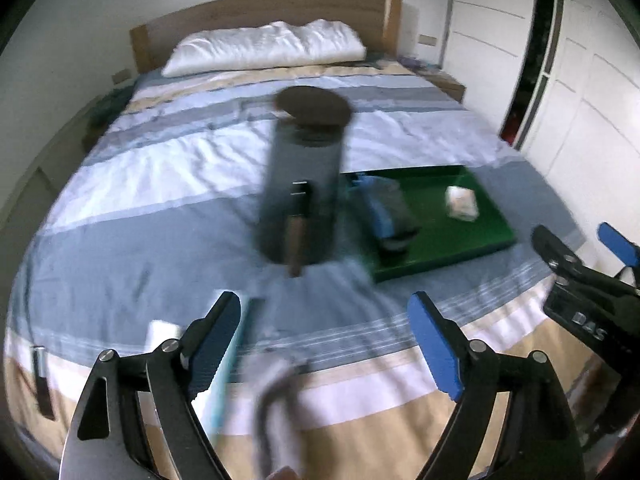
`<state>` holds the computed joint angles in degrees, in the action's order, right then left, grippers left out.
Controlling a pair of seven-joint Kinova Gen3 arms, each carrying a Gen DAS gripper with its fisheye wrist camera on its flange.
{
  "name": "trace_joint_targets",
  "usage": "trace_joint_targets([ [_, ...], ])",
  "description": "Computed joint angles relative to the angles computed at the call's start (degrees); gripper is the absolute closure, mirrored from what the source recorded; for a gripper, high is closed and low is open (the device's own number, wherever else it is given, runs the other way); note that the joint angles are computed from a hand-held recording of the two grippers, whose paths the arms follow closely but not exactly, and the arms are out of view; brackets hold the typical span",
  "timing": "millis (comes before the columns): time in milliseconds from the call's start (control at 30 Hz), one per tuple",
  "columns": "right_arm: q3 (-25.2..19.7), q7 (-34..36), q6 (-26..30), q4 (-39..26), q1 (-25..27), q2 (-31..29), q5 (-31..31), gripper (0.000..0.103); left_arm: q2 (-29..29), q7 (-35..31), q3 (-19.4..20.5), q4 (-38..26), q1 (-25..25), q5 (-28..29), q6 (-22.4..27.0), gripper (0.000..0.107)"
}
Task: Organize soft objects
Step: 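Move both open tools back toward the yellow towel and clear plastic sleeve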
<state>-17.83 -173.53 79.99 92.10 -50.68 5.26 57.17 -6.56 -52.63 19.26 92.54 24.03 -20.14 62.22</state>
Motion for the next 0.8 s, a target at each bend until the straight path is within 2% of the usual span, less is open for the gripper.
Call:
trace_joint_targets([
  [100,-1.4,-2.7,2.5,-2.2,-3.0,1.4,-0.2,0.000,-4.0,-5.3,-3.4,2.9,-1.9,3.3,0.1,0.024],
  [167,-1.8,-4.1,4.2,-3.9,-5.5,2.5,-0.1,0.000,-7.2,-8.9,-5.3,5.2,-3.7,4.8,0.5,0.014],
  [200,-1.9,-4.4,4.9,-4.9,-6.7,3.0,-0.2,0.000,-8.2,-10.2,-5.8,5.9,-4.5,5.3,0.7,0.012],
  [433,-1.1,-5.5,7.0,-8.6,-13.0,5.6,-0.3,0.000,-15.4,-19.9,-11.4,12.2,-9.7,8.2,3.0,0.012],
  [567,-0.1,-6.0,7.3,-10.2,-15.4,7.2,-0.5,0.000,-18.8,-24.1,-13.7,16.2,-12.7,9.0,2.4,0.012],
  [800,1.8,-5.5,5.7,-13.2,-18.5,10.6,-2.1,0.000,-21.0,-30.9,-16.6,21.3,-17.7,10.1,1.2,0.012],
])
